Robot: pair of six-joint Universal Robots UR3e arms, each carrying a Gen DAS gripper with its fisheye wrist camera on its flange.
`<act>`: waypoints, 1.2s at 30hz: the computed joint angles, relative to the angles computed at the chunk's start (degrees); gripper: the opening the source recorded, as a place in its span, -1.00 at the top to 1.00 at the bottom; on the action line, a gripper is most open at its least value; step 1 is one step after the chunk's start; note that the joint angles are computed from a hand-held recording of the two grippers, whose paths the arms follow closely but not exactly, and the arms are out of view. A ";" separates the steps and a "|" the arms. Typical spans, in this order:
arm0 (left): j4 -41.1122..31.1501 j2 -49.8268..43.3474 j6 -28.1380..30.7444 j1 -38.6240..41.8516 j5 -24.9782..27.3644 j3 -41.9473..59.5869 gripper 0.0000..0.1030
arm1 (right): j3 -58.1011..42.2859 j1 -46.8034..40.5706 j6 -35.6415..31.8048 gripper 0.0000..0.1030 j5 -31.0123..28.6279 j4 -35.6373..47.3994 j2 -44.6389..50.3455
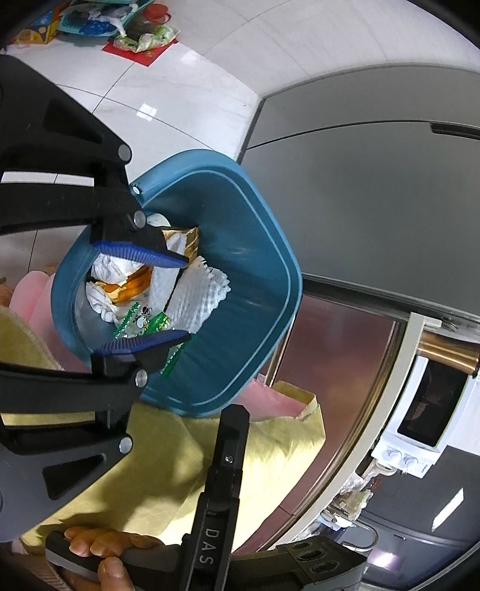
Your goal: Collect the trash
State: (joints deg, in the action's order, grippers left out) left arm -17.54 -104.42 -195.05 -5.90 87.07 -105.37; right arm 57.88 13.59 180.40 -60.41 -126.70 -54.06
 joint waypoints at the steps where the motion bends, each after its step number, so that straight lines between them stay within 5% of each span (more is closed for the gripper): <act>1: 0.21 0.38 0.07 -0.20 0.22 -0.22 0.23 | 1.48 -0.26 -0.03 0.49 0.23 -0.87 -0.96; 12: 2.57 5.53 0.35 -3.31 3.85 -2.58 -0.22 | 15.71 -2.03 -0.96 -0.02 0.00 -11.83 -10.42; 22: 9.53 8.69 -0.07 -8.79 10.48 -5.54 -0.87 | 32.68 -5.25 -1.29 -0.38 -1.50 -24.08 -22.37; 29: 13.48 9.99 -1.26 -13.71 16.67 -5.83 -0.89 | 43.30 -7.61 -1.40 -0.67 -3.58 -33.43 -30.02; 36: 14.20 8.69 -0.75 -18.61 22.48 -2.88 -0.89 | 52.47 -10.24 -1.38 -0.76 -5.29 -40.29 -37.20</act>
